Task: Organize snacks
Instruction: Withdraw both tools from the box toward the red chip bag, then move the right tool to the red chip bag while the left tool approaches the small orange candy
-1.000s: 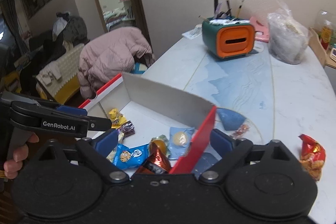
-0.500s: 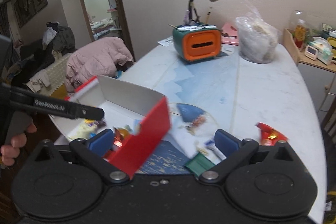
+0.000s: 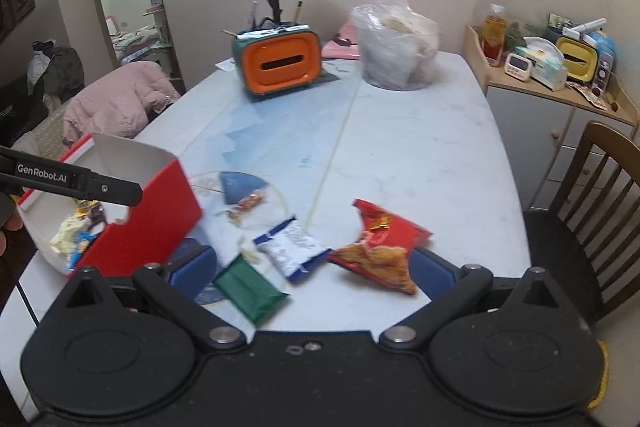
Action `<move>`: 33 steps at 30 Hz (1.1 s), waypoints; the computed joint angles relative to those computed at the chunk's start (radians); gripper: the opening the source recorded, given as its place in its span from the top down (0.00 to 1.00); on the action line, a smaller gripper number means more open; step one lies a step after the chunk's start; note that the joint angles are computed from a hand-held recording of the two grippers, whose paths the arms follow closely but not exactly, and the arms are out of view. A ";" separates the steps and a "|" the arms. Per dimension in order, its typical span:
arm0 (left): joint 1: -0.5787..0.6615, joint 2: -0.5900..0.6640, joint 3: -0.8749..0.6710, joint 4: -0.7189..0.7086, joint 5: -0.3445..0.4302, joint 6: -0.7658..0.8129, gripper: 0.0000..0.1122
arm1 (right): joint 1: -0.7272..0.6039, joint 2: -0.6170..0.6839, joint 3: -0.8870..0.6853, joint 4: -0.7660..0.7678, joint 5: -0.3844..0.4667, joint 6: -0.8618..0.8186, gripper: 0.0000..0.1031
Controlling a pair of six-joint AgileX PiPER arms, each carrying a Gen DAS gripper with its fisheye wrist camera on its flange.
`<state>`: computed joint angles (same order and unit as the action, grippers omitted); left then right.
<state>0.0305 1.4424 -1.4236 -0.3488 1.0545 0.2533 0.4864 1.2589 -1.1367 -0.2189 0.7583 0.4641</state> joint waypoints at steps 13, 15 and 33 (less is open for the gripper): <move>-0.177 0.281 -0.210 0.215 -0.035 -0.318 0.32 | -0.268 0.123 -0.028 0.321 -0.051 -0.462 0.01; -0.191 0.328 -0.250 0.252 -0.033 -0.357 0.32 | -0.295 0.159 -0.044 0.358 -0.059 -0.495 0.01; -0.289 0.505 -0.357 0.416 -0.112 -0.347 0.35 | -0.194 0.472 -0.281 0.462 -0.046 -0.908 0.09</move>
<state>-0.2585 1.9476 -1.7809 0.0669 0.9429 -0.0935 0.2919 1.7310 -1.4179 0.2427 0.7127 -0.4444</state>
